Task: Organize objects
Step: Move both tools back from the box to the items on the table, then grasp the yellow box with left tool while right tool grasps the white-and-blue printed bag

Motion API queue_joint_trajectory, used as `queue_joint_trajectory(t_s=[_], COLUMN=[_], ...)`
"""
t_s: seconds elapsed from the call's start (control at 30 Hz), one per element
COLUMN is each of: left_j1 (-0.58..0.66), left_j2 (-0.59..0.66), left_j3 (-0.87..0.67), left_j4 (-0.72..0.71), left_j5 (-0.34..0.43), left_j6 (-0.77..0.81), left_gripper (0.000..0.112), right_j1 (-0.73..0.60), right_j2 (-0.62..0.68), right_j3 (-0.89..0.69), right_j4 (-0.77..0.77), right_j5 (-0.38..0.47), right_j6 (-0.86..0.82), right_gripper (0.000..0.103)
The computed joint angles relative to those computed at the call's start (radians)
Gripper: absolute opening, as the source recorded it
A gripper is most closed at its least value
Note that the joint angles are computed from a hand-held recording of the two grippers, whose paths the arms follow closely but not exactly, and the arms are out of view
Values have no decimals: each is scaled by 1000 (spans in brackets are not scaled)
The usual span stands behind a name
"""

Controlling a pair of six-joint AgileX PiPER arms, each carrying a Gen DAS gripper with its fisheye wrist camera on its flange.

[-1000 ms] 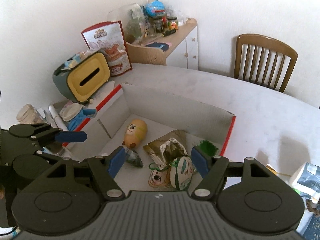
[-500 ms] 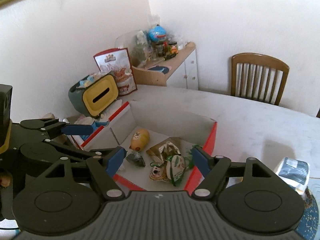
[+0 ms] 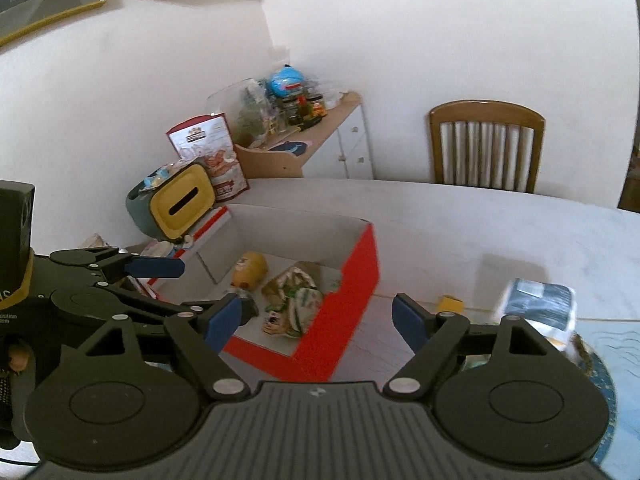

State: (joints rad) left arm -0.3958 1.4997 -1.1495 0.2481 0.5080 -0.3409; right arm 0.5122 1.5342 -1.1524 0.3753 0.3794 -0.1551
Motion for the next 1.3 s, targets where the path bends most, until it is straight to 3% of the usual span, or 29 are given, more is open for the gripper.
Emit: queue_joint_trajectory(t_s=[0.37, 0.63, 0.97, 1.3], left_j1=[-133, -177, -212, -200], left_j2=[138, 301, 533, 735], left_j3=[-100, -253, -519, -757], left_j4=[135, 166, 143, 116], left_j5=[35, 69, 164, 256], left_j6=[-228, -317, -319, -316], left_gripper=[102, 102, 102, 102], right_j1=[-229, -363, -522, -578], right_j2=[-101, -79, 82, 336], right_j3=[207, 259, 146, -122], right_j4=[416, 491, 578, 476], right_j5=[2, -3, 50, 128], right_j6=[-505, -673, -855, -830], right_gripper=[86, 86, 86, 86])
